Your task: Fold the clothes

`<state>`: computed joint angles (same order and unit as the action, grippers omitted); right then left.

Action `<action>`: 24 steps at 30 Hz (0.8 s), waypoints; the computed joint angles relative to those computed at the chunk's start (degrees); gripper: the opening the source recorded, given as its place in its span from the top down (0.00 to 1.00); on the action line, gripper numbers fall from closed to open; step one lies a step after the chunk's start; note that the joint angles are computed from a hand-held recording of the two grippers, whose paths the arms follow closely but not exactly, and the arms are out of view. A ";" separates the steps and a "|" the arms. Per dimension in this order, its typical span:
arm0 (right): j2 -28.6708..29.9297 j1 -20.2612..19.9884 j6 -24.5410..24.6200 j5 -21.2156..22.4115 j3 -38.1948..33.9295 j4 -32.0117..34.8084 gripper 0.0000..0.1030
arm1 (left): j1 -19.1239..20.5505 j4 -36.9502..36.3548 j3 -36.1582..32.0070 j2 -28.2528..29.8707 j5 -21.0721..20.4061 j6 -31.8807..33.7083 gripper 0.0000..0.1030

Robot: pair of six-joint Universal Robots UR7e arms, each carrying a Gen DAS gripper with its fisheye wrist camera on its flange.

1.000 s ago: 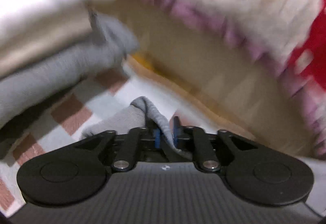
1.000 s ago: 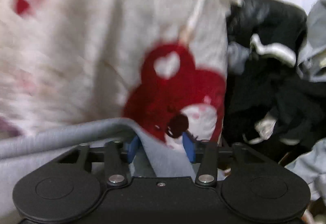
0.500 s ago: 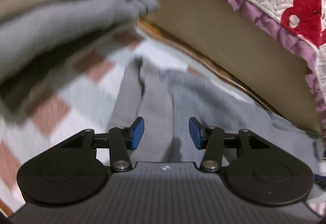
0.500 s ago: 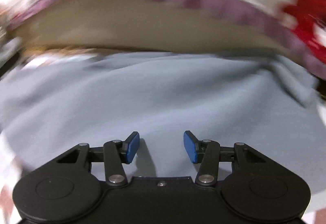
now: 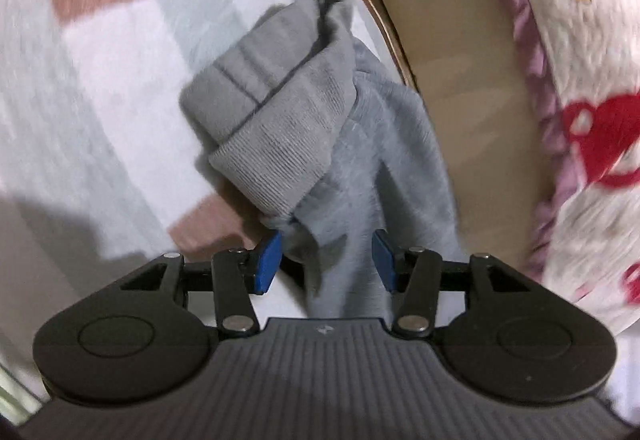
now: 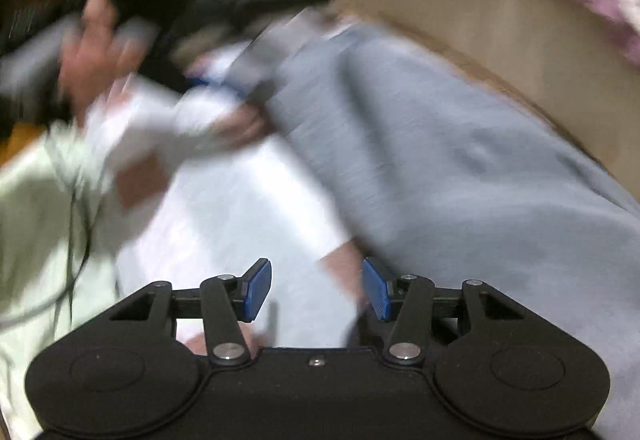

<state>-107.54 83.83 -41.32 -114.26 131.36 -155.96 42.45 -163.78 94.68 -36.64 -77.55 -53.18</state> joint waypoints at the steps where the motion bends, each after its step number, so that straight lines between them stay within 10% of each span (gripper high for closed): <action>1: 1.25 0.48 1.15 -1.29 -0.66 1.63 0.47 | -0.16 -0.09 0.02 0.12 0.43 1.14 0.51; 6: 1.85 -2.79 7.44 1.74 0.10 -3.63 0.46 | -2.73 2.15 -1.69 3.20 11.93 9.72 0.35; 12: -3.28 -9.11 10.27 7.07 6.33 -22.23 0.46 | -1.66 -5.88 -2.45 5.81 11.77 10.26 0.23; 18: -1.20 -8.86 3.18 0.93 7.21 -32.03 0.47 | 0.40 -10.07 -0.89 3.98 9.13 7.18 0.73; 24: 3.70 -7.96 4.60 -2.19 0.41 -31.79 0.51 | -0.28 -10.85 -0.50 2.16 10.35 12.14 0.76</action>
